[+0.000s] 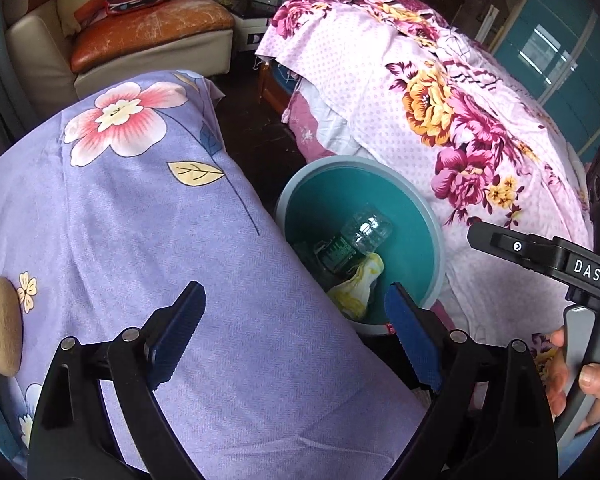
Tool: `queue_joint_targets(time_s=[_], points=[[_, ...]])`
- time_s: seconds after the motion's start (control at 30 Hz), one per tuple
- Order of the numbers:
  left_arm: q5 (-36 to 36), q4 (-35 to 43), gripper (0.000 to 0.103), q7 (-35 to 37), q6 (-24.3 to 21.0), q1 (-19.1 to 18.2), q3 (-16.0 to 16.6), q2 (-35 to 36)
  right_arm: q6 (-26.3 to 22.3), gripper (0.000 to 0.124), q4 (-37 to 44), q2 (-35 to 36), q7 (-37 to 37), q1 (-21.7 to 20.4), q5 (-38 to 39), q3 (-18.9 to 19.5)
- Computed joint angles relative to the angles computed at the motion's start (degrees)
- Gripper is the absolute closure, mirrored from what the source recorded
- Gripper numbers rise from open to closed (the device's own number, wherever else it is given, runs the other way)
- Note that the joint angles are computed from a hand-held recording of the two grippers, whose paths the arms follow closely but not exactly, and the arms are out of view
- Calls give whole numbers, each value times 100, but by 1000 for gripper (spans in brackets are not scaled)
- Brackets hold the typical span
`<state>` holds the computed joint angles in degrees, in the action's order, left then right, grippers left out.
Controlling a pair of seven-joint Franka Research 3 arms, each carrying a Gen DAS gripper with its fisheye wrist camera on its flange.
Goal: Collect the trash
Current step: 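Drop the cola can from the left tool while the right tool drops the napkin into the bin, then grasp the cream snack bag with the left tool while the right tool grasps the milk carton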
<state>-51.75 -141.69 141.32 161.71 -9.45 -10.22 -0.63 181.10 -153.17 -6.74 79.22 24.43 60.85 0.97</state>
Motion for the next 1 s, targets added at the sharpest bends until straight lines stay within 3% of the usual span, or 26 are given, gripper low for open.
queue_joint_targets(time_s=[0.13, 0.57, 1.0], points=[[-103, -210, 11, 115, -48, 76, 153, -252, -250, 49, 227, 43, -453, 161, 665, -2], [-78, -914, 10, 502, 26, 327, 1022, -1071, -302, 47, 350, 136, 1848, -25, -1884, 717], [430, -1340, 10, 933, 9, 1004, 2117, -1691, -875, 47, 1344, 789, 3042, 319, -3656, 947]])
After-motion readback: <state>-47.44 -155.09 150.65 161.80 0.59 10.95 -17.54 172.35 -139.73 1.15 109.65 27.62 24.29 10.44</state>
